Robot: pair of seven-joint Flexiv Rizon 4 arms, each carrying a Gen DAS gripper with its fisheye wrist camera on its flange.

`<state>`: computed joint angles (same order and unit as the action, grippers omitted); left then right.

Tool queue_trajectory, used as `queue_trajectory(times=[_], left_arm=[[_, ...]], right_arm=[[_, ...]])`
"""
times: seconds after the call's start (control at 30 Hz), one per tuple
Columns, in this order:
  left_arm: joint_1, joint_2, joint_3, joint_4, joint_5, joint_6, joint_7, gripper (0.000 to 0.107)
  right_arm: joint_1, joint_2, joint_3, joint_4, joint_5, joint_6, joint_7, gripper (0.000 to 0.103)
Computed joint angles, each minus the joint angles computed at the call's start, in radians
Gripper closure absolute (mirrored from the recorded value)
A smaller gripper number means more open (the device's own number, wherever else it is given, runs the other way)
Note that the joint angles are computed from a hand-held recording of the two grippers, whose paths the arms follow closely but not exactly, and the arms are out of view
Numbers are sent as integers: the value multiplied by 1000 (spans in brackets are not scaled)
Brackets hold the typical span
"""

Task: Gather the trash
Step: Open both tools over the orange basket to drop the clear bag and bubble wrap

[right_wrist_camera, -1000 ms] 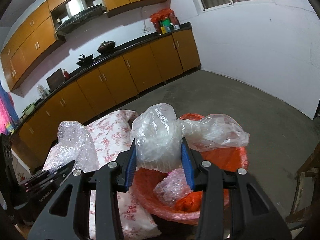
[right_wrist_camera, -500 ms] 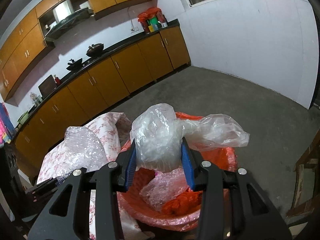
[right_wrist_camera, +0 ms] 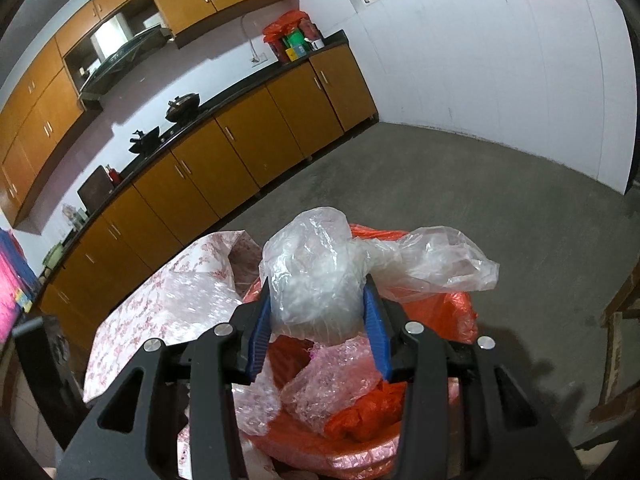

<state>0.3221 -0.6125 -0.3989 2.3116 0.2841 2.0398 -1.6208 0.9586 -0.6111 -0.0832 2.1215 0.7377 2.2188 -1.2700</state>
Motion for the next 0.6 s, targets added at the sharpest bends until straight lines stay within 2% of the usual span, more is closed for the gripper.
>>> queue_trajectory(times=[0.1, 0.2, 0.37, 0.47, 0.57, 0.6], left_arm=[[-25, -11, 16, -12, -12, -8, 9, 88], [-26, -21, 22, -13, -19, -15, 16, 82], [-19, -13, 37, 10, -31, 0, 11, 74], [-23, 10, 72, 41, -33, 44, -3, 65], [-64, 53, 155, 91, -46, 131, -20, 51], [-88, 69, 195, 114, -56, 173, -23, 48]], right_arm=[[-44, -7, 40, 6, -43, 23, 25, 52], [-52, -9, 52, 12, -56, 29, 32, 44], [-27, 4, 37, 26, -22, 31, 26, 36], [76, 24, -54, 22, 85, -3, -55, 24], [222, 41, -184, 9, 236, -40, -196, 11], [269, 44, -225, 2, 288, -46, -251, 10]])
